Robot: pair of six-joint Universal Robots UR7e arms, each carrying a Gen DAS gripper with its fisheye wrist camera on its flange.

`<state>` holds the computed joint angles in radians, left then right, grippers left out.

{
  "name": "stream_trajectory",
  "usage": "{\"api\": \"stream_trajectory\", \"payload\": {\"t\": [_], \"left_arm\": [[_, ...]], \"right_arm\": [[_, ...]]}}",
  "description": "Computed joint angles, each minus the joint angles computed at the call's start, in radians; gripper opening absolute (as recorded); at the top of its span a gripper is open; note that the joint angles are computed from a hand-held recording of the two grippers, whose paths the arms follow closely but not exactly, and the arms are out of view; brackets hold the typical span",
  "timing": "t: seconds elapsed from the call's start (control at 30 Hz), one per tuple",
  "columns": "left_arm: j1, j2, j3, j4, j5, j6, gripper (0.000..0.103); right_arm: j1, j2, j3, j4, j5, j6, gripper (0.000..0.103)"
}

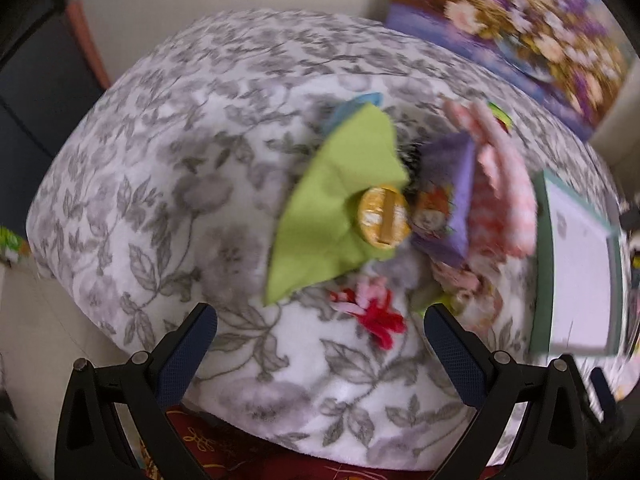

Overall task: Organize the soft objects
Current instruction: 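Grasp the red flower toy with the left tool while the right grasps the green tissue pack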

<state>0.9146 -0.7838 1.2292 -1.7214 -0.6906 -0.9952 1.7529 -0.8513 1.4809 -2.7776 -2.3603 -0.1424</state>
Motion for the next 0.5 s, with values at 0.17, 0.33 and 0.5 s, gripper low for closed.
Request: {"api": "stream_trajectory", "payload": {"t": [0.17,0.33,0.5], "left_arm": [[0.034,-0.008,-0.006,0.012,-0.051,-0.04,0.103],[0.058,-0.001,-0.017,-0.002,-0.101,-0.042,0.103],[0.074,0.028,-0.052,-0.006,-0.146,-0.023,0.103]], "right_arm": [[0.017,0.043,-0.033,0.028,0.071,-0.032,0.103],[0.028,0.092,-0.073,0.111,0.098,-0.047,0.103],[0.036,0.138,-0.106,0.172,0.09,-0.085,0.103]]}}
